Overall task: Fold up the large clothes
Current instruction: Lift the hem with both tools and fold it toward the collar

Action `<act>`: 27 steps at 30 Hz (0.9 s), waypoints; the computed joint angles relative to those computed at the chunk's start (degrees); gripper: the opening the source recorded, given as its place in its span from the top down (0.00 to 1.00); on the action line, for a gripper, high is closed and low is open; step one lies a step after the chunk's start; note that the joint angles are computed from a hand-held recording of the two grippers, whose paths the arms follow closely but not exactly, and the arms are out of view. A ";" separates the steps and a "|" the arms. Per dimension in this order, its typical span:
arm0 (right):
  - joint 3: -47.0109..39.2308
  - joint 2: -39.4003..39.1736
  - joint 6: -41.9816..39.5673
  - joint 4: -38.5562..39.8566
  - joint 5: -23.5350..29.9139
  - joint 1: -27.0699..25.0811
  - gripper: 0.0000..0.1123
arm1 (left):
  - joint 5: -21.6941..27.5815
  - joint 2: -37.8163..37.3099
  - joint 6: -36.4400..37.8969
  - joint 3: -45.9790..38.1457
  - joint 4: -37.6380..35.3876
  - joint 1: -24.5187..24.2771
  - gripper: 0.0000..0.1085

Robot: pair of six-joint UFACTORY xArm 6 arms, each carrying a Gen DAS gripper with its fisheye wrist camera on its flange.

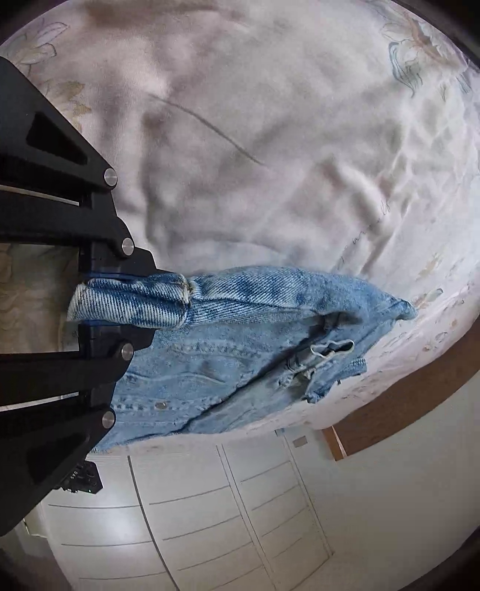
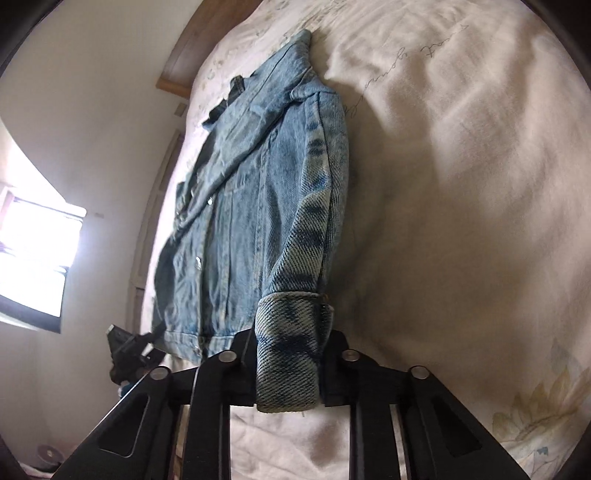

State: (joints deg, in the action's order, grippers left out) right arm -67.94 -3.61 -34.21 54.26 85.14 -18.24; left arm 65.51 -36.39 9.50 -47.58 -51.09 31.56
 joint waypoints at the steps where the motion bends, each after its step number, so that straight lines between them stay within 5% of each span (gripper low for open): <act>1: 0.01 -0.03 0.05 0.75 0.16 -0.19 0.86 | 0.21 -0.04 0.56 -0.29 -1.18 0.33 0.91; 12: -6.15 1.10 0.97 9.94 -0.15 0.43 0.89 | -3.21 4.49 2.91 -7.88 -8.18 -1.32 0.92; 27: -38.87 19.28 7.94 13.87 -7.88 7.90 0.89 | -11.52 27.25 3.85 -35.63 -12.64 -6.87 0.92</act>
